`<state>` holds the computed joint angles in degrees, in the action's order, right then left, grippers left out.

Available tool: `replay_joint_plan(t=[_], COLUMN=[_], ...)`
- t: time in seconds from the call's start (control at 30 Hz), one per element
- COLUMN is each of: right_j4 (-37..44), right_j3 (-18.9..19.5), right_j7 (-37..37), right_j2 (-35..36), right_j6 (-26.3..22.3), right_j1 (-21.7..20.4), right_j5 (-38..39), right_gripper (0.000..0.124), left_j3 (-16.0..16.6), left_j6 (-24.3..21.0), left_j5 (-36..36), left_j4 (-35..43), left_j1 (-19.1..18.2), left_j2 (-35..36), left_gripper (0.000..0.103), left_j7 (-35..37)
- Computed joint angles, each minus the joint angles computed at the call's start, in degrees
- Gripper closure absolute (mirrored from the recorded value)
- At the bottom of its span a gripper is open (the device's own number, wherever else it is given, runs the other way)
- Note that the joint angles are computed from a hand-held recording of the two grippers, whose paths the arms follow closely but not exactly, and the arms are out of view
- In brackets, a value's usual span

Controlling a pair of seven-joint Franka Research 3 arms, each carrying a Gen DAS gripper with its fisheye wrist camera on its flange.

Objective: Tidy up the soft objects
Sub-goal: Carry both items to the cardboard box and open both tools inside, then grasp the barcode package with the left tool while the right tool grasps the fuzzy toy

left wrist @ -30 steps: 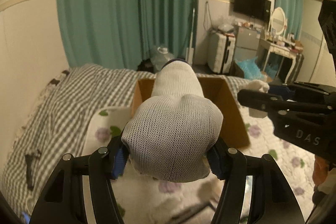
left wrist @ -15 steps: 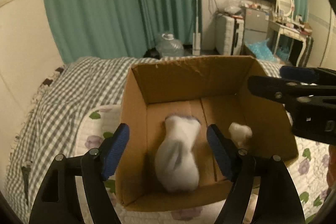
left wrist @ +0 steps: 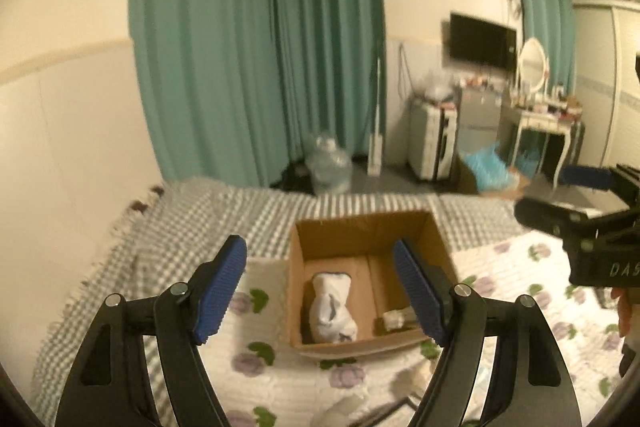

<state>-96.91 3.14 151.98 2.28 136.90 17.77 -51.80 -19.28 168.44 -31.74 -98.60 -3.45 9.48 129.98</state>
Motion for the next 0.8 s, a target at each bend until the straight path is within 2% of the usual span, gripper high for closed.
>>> replay_joint_plan(t=[0.03,0.1,0.17,0.23,0.33,0.5,0.63,0.8], right_j4=[-1.5,-3.8,-6.8,-10.3,-14.9,-21.9,-25.2,-25.5], right_j3=[0.7,2.2,3.9,5.6,7.6,8.2,6.9,4.9], right_j7=[0.6,0.6,1.3,1.9,3.1,5.1,3.7,0.4], right_j2=[-2.1,-5.0,-7.6,-9.8,-11.4,-11.5,-8.9,-3.7], right_j6=[-1.8,-4.3,-5.9,-6.6,-7.6,-5.3,-0.8,3.0], right_j1=[0.8,1.2,1.4,1.5,1.4,0.9,0.6,0.7], right_j5=[-1.0,-0.9,-0.3,0.6,2.2,6.9,11.7,17.6], right_gripper=[0.022,0.022,0.022,0.022,0.022,0.022,0.022,0.022], left_j3=[-1.1,-0.7,0.5,2.1,4.4,7.4,8.8,9.7], left_j6=[0.2,0.2,0.0,0.4,-0.2,1.0,0.9,1.8], left_j5=[-3.4,-9.2,-15.6,-17.9,-17.7,-16.3,-9.5,-2.2], left_j4=[-1.5,-4.9,-8.3,-11.1,-15.2,-22.2,-25.7,-28.6], left_j1=[1.3,1.8,1.3,0.1,-1.6,-5.1,-7.0,-8.2], left_j2=[-1.9,-5.8,-9.1,-11.0,-12.7,-14.2,-13.5,-11.3], left_gripper=[0.026,0.012,0.012,0.012,0.012,0.012,0.012,0.012], left_j7=[2.9,7.5,12.8,14.7,14.3,13.4,7.2,3.5])
